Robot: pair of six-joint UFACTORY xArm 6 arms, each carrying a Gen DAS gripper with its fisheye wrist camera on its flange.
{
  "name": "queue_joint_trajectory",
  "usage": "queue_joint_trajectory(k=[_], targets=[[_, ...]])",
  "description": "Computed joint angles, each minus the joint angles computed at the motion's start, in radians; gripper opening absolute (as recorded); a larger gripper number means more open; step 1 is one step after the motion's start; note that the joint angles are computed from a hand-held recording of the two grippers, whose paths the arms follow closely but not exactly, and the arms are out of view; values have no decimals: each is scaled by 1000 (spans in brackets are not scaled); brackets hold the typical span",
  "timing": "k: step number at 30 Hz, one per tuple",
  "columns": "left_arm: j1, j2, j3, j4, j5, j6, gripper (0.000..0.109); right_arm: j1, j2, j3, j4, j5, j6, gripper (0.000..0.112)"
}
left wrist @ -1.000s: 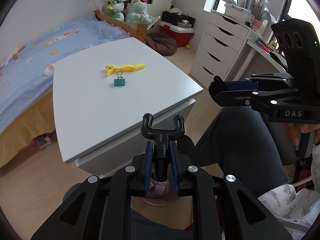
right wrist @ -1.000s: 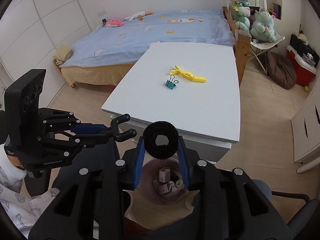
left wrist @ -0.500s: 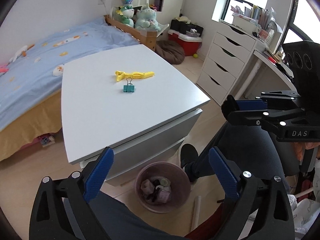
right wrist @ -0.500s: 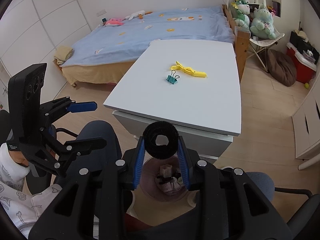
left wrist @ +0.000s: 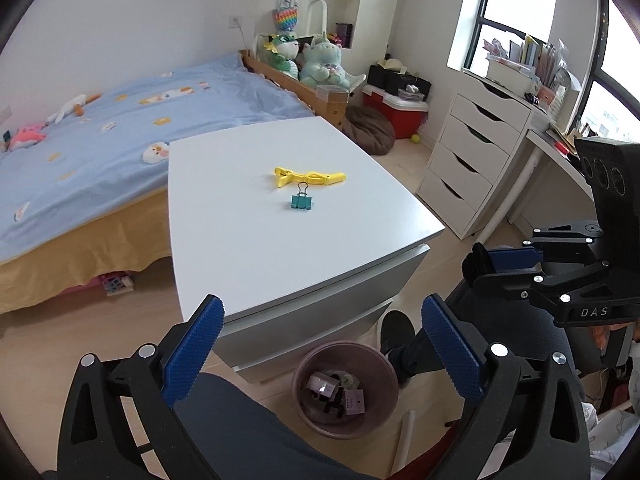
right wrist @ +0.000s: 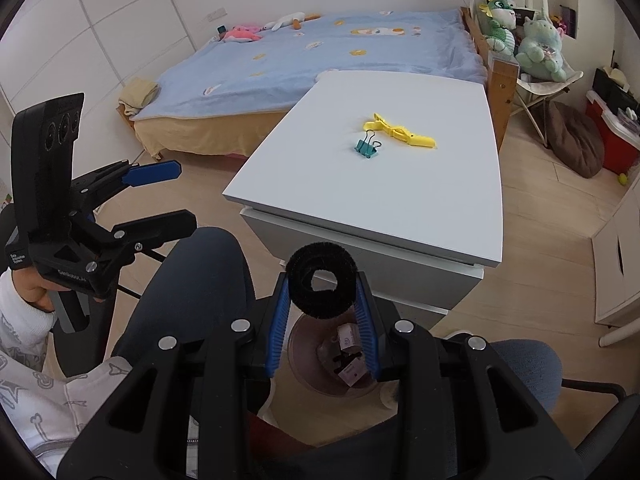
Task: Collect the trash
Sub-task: 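Open the right gripper to drop the black hair tie into the pink bin, then move the right gripper to the yellow claw clip and close on it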
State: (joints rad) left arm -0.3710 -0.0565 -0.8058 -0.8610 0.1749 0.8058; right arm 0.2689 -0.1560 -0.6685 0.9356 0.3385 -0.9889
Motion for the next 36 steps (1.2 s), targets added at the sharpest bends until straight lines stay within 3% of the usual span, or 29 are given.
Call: queue_joint_trajectory(k=[7,8,10,13,19,36], targets=[[15,-17,11,-15,-6,9,95,28,9,-6,3,28,-31,36],[16,-17,13,-10,-9,6,95,32,12,-8,1,32,-38,44],[18,-18,15,-4,-13,3,95,42,15,-6,18,16,-52,78],[20,-18,17,2,-13,-5,95,49,20,-6,34,-12,-58,89],[22,-8,15,40,-10,-36,95,50,29,-6,63,-53,-74,96],[20,41,-48,27,13,-22,95,-1,88,-95,107,-93,-146,98]])
